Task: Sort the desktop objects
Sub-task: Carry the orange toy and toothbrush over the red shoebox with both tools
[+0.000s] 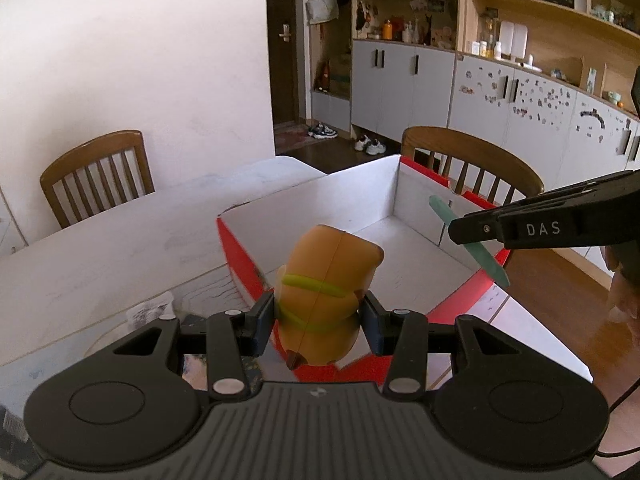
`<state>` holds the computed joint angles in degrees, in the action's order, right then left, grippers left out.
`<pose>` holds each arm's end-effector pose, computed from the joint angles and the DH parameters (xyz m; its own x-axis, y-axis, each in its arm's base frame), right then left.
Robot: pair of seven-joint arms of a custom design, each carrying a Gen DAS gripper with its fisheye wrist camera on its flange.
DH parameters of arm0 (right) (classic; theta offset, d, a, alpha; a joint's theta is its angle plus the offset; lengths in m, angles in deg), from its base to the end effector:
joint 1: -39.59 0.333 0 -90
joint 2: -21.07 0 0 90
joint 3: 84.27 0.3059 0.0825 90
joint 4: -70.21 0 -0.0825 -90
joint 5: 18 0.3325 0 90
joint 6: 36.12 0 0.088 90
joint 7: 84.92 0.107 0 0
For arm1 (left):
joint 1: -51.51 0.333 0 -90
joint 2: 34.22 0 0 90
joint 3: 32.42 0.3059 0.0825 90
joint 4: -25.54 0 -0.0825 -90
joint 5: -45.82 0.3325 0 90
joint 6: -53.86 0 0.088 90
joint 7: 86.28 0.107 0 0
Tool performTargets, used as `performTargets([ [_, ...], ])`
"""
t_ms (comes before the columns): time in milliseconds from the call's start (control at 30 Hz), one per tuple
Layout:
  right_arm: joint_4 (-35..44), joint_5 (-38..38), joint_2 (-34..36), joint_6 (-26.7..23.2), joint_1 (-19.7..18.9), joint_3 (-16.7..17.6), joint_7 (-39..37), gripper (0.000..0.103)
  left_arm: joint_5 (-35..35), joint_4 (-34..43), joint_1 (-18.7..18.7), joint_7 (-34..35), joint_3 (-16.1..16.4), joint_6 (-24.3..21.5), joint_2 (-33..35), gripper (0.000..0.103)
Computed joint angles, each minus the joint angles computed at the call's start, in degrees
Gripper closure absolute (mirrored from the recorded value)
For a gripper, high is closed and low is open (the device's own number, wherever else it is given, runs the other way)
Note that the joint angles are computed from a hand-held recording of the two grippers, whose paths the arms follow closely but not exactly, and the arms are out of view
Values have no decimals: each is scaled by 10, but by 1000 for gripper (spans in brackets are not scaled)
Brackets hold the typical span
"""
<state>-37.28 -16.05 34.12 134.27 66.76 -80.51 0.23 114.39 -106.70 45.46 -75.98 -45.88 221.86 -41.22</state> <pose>0.5316 0.3115 0.5129 0.5441 -0.8388 0.0206 -0.5320 -0.3638 -0.7646 0.4299 -0.2186 0.4670 -0.0612 -0.9981 0.0050 -0.6223 0.0342 -0.7820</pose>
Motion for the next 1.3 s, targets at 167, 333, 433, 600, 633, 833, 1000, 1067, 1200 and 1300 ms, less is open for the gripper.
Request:
performTargets([
  [167,41,23,25,-27,-18,10,-34,92,-75,43,-16,77,5,-17,42,59],
  [333,84,41,53,-47,-27,12,-60,92,-130,85,-33,121,14,-40,79,59],
  [433,110,46,71,-59,-29,9,-70,93,-169,108,-40,167,21,-44,102,59],
  [600,151,47,101,-89,-29,2,-78,94,-247,147,-48,262,27,-54,142,59],
  [633,162,44,109,-96,-27,0,-77,94,-271,155,-47,288,27,-57,151,59],
  [833,218,32,147,-145,-26,-12,-74,103,-377,207,-49,402,25,-85,203,59],
  [1000,271,15,180,-193,-22,-22,-71,102,-437,258,-53,483,20,-126,244,59],
  [1067,284,20,187,-206,-27,-17,-76,102,-454,279,-55,512,19,-147,261,59],
  [1200,294,22,194,-218,-30,-16,-78,102,-498,328,-52,563,13,-191,295,59],
  [1300,302,24,199,-231,-32,-16,-78,100,-522,356,-51,587,14,-216,314,59],
])
